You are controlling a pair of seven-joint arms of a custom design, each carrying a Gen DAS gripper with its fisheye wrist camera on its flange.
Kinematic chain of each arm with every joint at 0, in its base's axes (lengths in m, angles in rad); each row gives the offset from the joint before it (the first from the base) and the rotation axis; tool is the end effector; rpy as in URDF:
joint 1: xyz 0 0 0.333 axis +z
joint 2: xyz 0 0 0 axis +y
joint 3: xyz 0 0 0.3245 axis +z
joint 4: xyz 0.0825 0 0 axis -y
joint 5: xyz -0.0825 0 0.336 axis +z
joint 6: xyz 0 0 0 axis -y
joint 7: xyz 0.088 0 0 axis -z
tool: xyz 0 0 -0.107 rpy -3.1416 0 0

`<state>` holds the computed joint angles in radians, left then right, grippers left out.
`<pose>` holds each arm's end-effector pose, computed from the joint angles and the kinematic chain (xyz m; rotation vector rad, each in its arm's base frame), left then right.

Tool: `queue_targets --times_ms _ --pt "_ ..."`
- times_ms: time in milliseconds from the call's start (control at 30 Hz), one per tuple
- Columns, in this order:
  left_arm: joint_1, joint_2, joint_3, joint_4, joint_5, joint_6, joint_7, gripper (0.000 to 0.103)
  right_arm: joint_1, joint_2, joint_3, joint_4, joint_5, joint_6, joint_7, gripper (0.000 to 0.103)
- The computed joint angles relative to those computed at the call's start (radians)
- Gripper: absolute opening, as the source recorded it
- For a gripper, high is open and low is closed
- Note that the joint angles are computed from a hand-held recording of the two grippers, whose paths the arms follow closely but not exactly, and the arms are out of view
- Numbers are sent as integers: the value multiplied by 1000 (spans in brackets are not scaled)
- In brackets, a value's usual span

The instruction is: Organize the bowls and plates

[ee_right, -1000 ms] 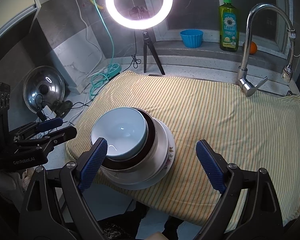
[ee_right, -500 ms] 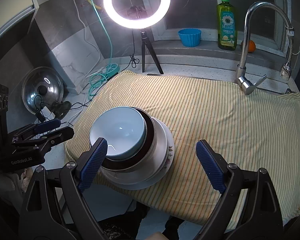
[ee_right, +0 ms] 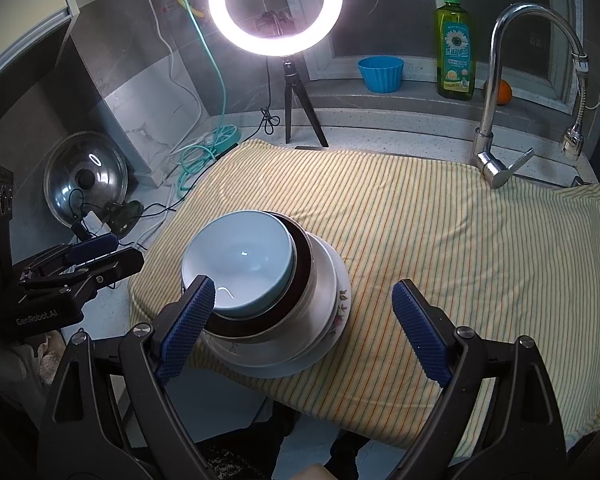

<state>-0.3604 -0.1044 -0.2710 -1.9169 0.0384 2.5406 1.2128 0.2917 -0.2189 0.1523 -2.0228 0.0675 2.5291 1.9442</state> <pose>0.4248 -0.3209 0.6405 -1.6060 2.1917 -0.9616 0.4424 0.2192 0.6472 -1.7604 1.6932 -0.3109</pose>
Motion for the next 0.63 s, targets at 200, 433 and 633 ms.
queue_targets --times_ms 200,433,633 --pt "0 -1 0 -1 1 1 -2 74 0 -2 1 -2 -1 -2 4 92" --pt "1 -3 1 -1 4 -2 -5 74 0 -6 3 -11 -4 2 14 92" --pt "4 -6 3 -7 15 16 -9 74 1 -6 3 -11 -3 2 17 92"
